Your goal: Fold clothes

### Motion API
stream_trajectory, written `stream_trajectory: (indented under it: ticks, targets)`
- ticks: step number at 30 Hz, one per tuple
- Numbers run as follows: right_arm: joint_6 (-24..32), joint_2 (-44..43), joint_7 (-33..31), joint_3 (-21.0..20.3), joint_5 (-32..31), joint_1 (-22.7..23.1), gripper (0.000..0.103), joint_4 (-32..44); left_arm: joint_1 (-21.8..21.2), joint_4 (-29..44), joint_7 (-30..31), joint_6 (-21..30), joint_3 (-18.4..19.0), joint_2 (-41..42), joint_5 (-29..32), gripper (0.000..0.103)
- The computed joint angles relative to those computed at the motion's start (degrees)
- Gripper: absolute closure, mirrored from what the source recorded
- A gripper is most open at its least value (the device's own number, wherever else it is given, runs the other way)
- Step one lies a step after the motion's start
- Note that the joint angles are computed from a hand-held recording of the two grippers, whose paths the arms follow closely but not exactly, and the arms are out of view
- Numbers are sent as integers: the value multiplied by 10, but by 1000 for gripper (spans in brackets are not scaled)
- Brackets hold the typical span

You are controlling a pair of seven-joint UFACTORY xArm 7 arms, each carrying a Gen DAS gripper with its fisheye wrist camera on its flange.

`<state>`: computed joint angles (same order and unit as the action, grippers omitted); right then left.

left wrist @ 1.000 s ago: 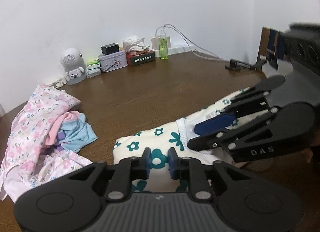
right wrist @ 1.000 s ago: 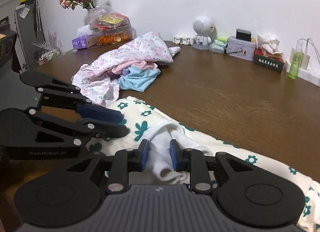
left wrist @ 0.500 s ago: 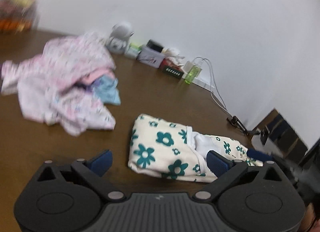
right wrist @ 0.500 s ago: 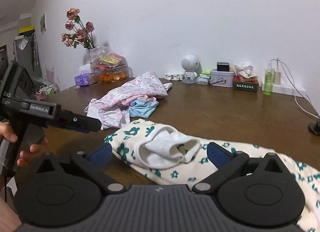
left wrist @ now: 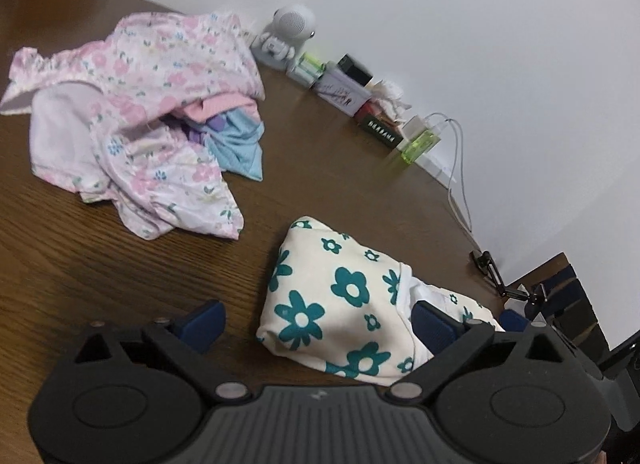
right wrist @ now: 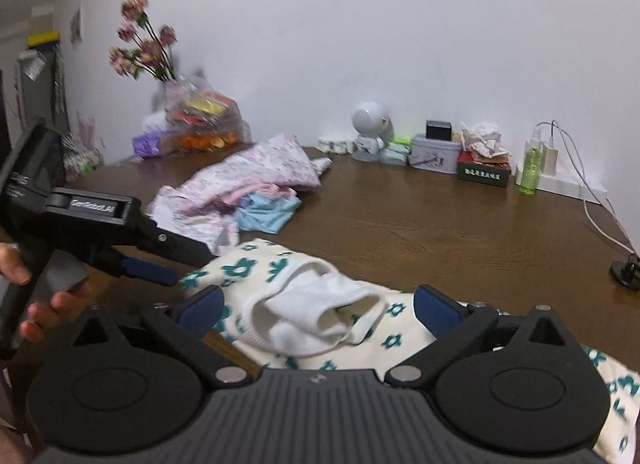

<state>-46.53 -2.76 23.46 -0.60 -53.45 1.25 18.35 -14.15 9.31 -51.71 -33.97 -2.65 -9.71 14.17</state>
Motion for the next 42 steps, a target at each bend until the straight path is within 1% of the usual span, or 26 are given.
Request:
stream_trajectory:
  ticks: [1, 2, 3, 4, 5, 6, 7, 9, 11, 14, 16, 17, 18, 21, 24, 27, 29, 31, 33, 35, 36, 38, 41, 42]
  targets:
    - [7, 7, 2, 3, 4, 3, 1, 9, 0, 7, -5, -2, 5, 12, 9, 13]
    - [14, 14, 7, 6, 3, 6, 4, 20, 0, 13, -13, -6, 9, 23, 20, 26]
    - [21, 24, 18, 8, -8, 7, 15, 33, 3, 18, -20, -12, 10, 34, 28, 38]
    - [29, 32, 27, 11, -15, 8, 22, 45, 5, 22, -20, -13, 6, 40, 27, 41]
    - [41, 38, 30, 15, -14, 9, 37, 52, 7, 24, -11, -11, -3, 42, 13, 43]
    - [53, 43, 31, 18, -10, 11, 50, 59, 8, 26, -2, -8, -10, 43, -2, 45]
    - [62, 48, 29, 21, -3, 12, 55, 62, 8, 27, 4, -8, -15, 45, -11, 45]
    - [73, 60, 40, 24, -14, 9, 69, 72, 10, 28, 7, -17, -17, 52, -15, 49]
    - [88, 70, 50, 27, -24, 6, 73, 80, 13, 29, 0, -30, -16, 62, -10, 51]
    - [101, 88, 52, 34, -22, 3, 74, 89, 15, 32, -1, -48, -21, 75, -18, 55]
    - [100, 92, 48, 39, -17, 0, 74, 90, 15, 34, 5, -52, -27, 81, -27, 60]
    - [100, 92, 48, 40, -17, -1, 74, 90, 14, 35, 10, -54, -29, 83, -34, 65]
    - [100, 93, 49, 42, -16, -2, 74, 90, 13, 36, 19, -57, -33, 84, -44, 72]
    - [101, 94, 57, 44, -21, -6, 74, 93, 6, 31, 49, -59, -42, 72, -76, 82]
    - [100, 95, 65, 47, -25, -6, 74, 95, -3, 22, 81, -55, -50, 47, -101, 85]
    - [99, 98, 82, 50, -37, -6, 74, 100, -16, 13, 144, -37, -75, 10, -163, 86]
    - [94, 103, 101, 53, -54, -7, 73, 106, -20, 10, 208, -14, -111, -19, -237, 86]
    - [79, 107, 135, 52, -90, -13, 73, 114, -12, 15, 288, 13, -170, -45, -340, 87]
    - [53, 106, 170, 45, -128, -23, 72, 118, 4, 26, 361, 33, -227, -63, -424, 87]
    - [33, 90, 163, 33, -127, -28, 70, 103, 28, 39, 433, 52, -286, -79, -501, 87]
    - [34, 81, 155, 28, -122, -28, 70, 95, 47, 49, 472, 59, -324, -82, -541, 87]
    - [45, 70, 143, 21, -116, -28, 70, 86, 96, 78, 565, 66, -413, -81, -632, 87]
    - [67, 80, 134, 22, -114, -22, 70, 96, 175, 132, 723, 69, -541, -76, -772, 87]
    - [74, 86, 133, 24, -117, -20, 71, 102, 193, 148, 767, 64, -571, -70, -806, 87]
